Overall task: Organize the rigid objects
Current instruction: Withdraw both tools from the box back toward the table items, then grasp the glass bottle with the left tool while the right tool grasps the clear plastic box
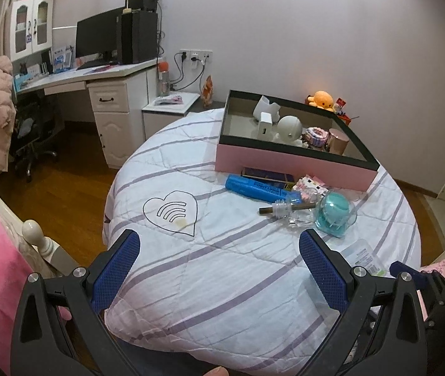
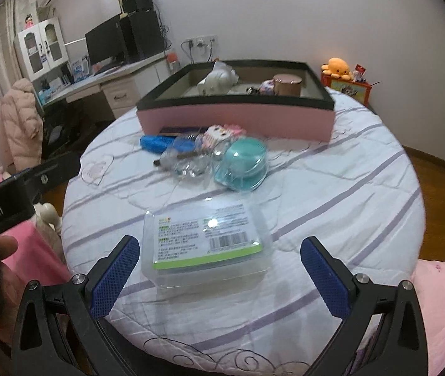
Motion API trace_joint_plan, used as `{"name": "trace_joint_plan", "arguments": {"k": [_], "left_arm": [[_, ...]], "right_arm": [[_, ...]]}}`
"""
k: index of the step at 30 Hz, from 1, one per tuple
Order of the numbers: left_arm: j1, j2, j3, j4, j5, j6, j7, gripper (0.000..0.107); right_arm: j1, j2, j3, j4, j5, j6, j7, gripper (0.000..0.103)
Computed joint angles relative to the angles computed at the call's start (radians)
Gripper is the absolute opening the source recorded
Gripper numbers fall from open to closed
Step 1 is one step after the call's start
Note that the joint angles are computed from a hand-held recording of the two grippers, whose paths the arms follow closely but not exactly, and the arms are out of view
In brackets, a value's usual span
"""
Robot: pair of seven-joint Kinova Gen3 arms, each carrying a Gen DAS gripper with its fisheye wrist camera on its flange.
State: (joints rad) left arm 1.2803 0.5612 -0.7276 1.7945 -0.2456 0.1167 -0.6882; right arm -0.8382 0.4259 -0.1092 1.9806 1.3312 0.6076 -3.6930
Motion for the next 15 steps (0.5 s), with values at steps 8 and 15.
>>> {"name": "trace_joint_plan", "arguments": {"k": [8, 15], "left_arm": [[-0.058, 0.012, 0.064, -0.017, 0.003, 0.002, -0.026, 0.103], [-0.130, 0.035, 0.149, -0.069, 0.004, 0.015, -0.068, 0.103]], "right_arm": [[0.007, 0.062, 0.049, -0.029, 0.005, -0.080, 0.017, 0.102], [0.031, 0.053, 0.033, 0.006, 0.103, -0.077, -0.069, 0.094]]}}
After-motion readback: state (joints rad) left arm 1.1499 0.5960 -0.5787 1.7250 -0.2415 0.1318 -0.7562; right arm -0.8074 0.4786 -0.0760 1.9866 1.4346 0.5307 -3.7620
